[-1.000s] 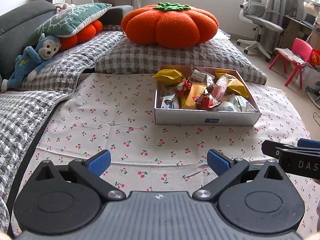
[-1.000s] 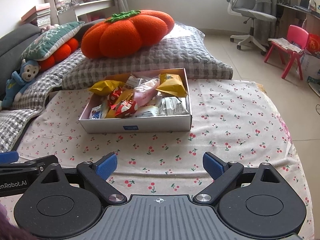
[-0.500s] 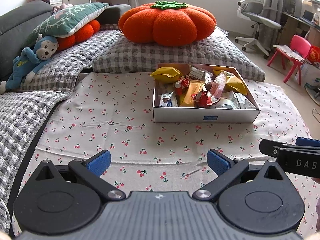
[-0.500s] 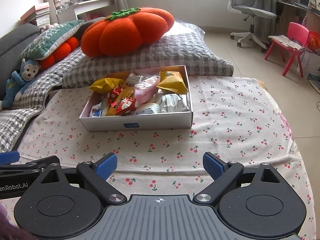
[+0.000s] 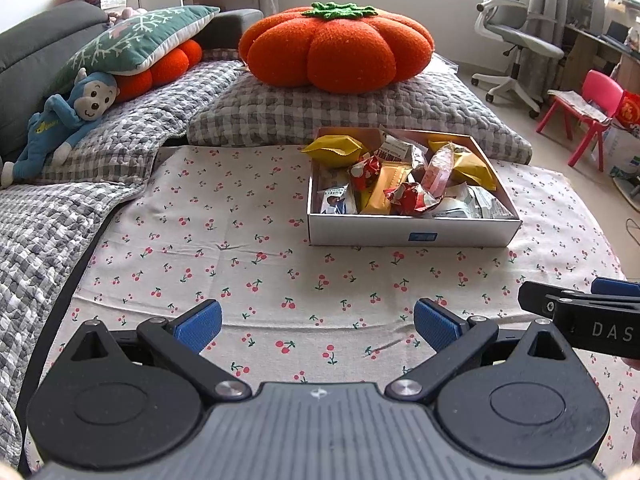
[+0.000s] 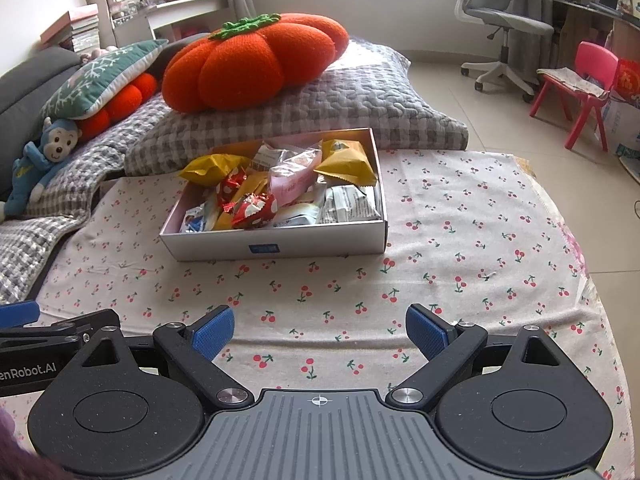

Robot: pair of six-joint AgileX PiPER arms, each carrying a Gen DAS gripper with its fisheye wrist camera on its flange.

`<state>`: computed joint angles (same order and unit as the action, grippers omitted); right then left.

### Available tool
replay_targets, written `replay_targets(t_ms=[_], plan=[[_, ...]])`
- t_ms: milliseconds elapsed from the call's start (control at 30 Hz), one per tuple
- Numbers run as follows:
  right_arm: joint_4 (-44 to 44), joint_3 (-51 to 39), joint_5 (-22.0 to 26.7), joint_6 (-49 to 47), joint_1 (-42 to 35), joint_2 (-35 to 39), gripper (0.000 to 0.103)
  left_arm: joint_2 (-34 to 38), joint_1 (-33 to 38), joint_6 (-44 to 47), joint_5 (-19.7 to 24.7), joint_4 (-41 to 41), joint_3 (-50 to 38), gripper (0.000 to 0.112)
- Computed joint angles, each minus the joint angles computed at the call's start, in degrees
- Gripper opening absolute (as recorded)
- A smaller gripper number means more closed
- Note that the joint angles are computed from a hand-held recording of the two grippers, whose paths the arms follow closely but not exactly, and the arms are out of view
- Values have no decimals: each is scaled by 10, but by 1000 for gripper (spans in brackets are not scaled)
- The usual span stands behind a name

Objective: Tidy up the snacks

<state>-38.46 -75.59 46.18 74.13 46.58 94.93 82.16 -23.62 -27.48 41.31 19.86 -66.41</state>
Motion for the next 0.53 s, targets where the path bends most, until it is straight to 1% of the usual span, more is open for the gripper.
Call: replay_targets(t_ms=[533], plan=[[0, 0, 0, 3, 3, 2, 94, 6, 5, 9, 2, -8, -2, 102]])
